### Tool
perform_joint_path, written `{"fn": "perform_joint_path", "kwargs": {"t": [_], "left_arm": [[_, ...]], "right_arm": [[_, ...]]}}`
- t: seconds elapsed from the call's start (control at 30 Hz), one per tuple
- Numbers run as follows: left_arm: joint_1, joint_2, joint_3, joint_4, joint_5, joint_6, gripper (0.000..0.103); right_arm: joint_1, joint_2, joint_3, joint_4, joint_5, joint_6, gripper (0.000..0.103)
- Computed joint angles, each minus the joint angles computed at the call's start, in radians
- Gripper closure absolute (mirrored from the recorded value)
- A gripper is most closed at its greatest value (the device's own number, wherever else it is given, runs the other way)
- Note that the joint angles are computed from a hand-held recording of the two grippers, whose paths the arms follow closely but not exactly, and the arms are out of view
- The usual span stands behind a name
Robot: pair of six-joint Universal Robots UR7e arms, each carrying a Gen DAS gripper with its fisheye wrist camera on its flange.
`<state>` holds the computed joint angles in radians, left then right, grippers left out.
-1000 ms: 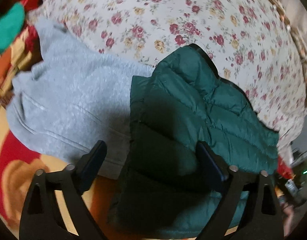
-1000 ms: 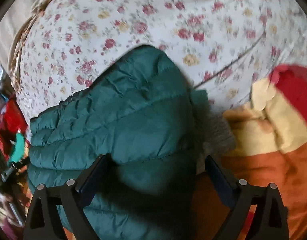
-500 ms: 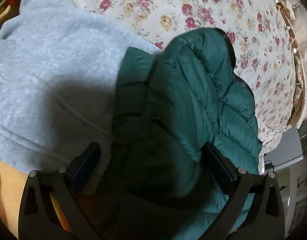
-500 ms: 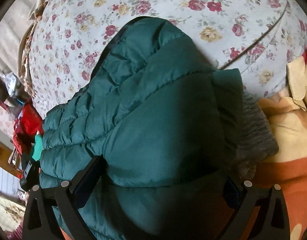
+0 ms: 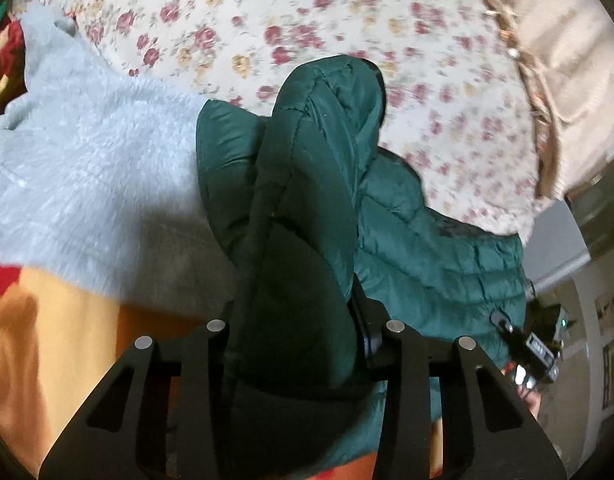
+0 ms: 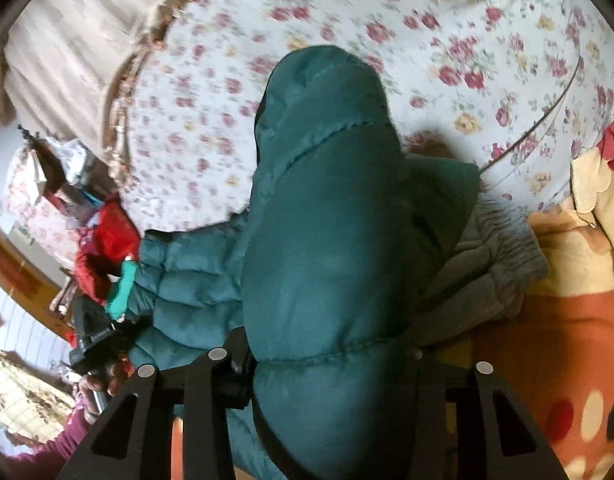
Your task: Fold large clothes
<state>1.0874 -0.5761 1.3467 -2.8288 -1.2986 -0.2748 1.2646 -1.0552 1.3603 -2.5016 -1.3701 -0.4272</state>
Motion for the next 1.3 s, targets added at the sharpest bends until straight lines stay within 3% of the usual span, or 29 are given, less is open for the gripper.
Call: {"fn": "perform_joint_path", "kwargs": {"t": [0.23,0.37,0.4,0.43,0.47,0.5,0.57,0.8,1.0,1.07,1.3], "left_arm": [[-0.045,-0.174,0.236,0.001,-0.016,-0.031,0.066],[-0.063,-0.221,0.311,0.053,0.064,-0.070,0.064],[-0.066,-0.222,0.316,0.075,0.100,-0.087,0.061],[-0.069,-0.213,0.315,0.102,0.149,-0.115,0.050],[-0.068,-0.201,0.308,0.113,0.180,-0.123,0.036],[-0.070,-0.185,0.302,0.114,0.222,-0.122,0.028],[-0.079,-0.156,0.309,0.048,0.311,-0.114,0.009],[-0.176,-0.175,0.375,0.019,0.546,-0.128,0.008],[-0.273,-0.182,0.444,-0.119,0.699,-0.057,0.008],[-0.285,-0.176,0.449,-0.154,0.699,-0.042,0.008],[-0.312,-0.130,0.414,-0.118,0.652,-0.067,0.008]], "right_arm": [[-0.013,-0.153,0.183,0.061,0.014,-0.007,0.061],[-0.031,-0.199,0.273,0.013,-0.042,0.004,0.057],[-0.027,-0.197,0.291,-0.027,-0.095,0.020,0.047],[-0.022,-0.189,0.304,-0.067,-0.155,0.031,0.035],[-0.009,-0.169,0.312,-0.122,-0.245,0.029,0.031],[0.000,-0.146,0.319,-0.175,-0.312,0.010,0.024],[0.004,-0.123,0.334,-0.251,-0.345,-0.030,0.020],[0.074,-0.151,0.378,-0.394,-0.514,-0.089,0.019],[0.110,-0.235,0.486,-0.507,-0.460,-0.119,0.016],[0.127,-0.241,0.522,-0.546,-0.445,-0.112,0.011],[0.173,-0.205,0.597,-0.637,-0.455,-0.077,0.010]]}}
